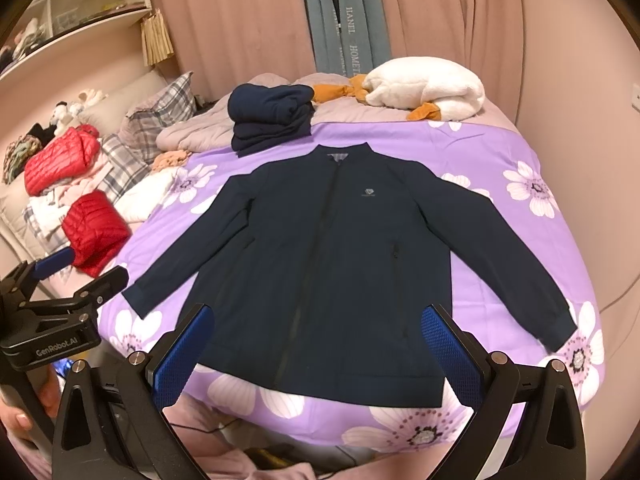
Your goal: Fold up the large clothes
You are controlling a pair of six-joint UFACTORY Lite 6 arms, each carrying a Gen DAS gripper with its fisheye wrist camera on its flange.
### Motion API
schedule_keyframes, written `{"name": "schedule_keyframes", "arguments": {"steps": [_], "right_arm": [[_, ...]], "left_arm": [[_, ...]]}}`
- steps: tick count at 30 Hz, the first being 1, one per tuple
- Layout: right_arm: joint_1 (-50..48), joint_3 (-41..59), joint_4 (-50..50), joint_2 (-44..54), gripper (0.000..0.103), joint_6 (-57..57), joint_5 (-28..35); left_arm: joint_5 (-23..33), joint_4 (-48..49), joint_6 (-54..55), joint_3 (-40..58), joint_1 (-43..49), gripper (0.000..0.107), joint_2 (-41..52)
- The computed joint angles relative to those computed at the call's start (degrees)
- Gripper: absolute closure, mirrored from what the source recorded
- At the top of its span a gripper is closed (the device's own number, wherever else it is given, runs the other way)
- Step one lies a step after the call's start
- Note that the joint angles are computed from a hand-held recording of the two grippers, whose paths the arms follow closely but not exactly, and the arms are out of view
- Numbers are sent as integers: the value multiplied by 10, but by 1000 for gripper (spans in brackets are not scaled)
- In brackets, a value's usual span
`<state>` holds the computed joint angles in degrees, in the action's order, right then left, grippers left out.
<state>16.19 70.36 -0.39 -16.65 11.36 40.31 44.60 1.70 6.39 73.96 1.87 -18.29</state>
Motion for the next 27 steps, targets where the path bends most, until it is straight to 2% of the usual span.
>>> {"name": "schedule_keyframes", "arguments": {"steps": [27], "right_arm": [[-2,0,6,2,1,-7,-2]], "left_arm": [[-4,8,-9,-5,-7,4,0]]}}
